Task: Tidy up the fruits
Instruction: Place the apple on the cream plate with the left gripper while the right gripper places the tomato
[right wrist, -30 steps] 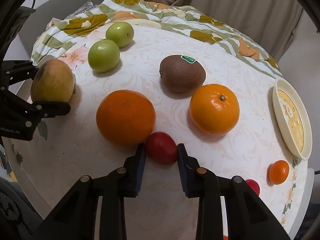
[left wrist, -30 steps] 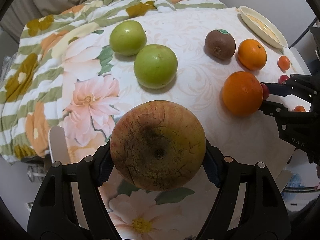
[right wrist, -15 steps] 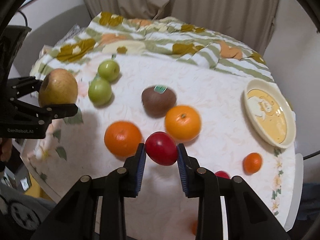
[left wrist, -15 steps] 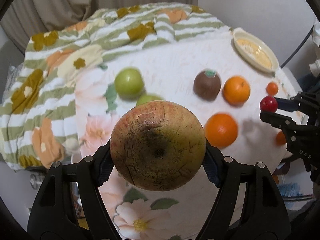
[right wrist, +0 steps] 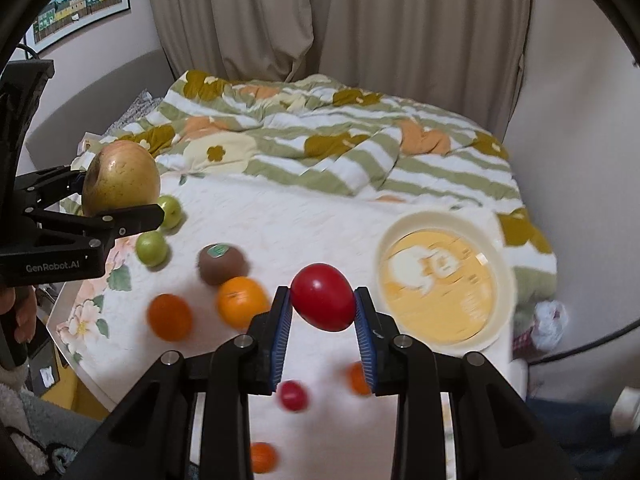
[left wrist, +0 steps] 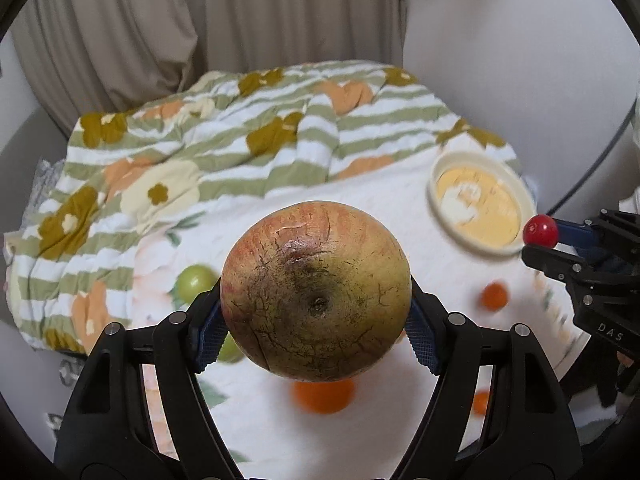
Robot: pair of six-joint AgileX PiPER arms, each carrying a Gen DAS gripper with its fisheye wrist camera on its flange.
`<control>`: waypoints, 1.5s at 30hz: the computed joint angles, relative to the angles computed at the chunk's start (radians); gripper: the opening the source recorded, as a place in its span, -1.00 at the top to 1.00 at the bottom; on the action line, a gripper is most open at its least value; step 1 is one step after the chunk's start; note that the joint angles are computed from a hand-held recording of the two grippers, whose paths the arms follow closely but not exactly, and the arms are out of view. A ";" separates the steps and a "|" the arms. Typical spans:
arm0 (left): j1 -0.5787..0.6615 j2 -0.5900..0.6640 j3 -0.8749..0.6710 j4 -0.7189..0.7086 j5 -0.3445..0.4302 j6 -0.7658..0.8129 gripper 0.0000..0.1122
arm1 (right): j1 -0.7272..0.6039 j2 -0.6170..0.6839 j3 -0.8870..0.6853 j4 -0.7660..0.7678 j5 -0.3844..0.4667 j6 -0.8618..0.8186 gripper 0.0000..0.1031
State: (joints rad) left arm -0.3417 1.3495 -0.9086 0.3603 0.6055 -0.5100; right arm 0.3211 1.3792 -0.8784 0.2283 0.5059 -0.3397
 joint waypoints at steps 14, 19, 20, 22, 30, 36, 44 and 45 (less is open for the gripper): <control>-0.315 0.428 -0.497 0.176 0.158 -0.360 -0.47 | -0.472 0.230 -0.293 0.377 0.243 -0.670 0.44; -0.293 0.595 -0.667 0.063 0.150 -0.223 -0.47 | -0.522 0.326 -0.367 0.386 0.247 -0.670 0.44; -0.283 0.626 -0.697 0.027 0.144 -0.182 -0.47 | -0.524 0.345 -0.381 0.379 0.242 -0.657 0.44; -0.261 0.693 -0.770 -0.052 0.138 -0.096 -0.47 | -0.528 0.382 -0.411 0.362 0.239 -0.623 0.44; -0.202 0.971 -1.123 -0.252 0.222 0.174 -0.47 | -0.545 0.497 -0.509 0.331 0.234 -0.525 0.44; -0.183 1.149 -1.368 -0.323 0.332 0.280 -0.47 | -0.545 0.542 -0.531 0.307 0.217 -0.462 0.44; -0.187 1.190 -1.429 -0.315 0.349 0.317 -0.65 | -0.565 0.550 -0.530 0.299 0.216 -0.419 0.44; -0.191 1.174 -1.407 -0.299 0.328 0.309 -0.84 | -0.568 0.546 -0.528 0.296 0.216 -0.414 0.44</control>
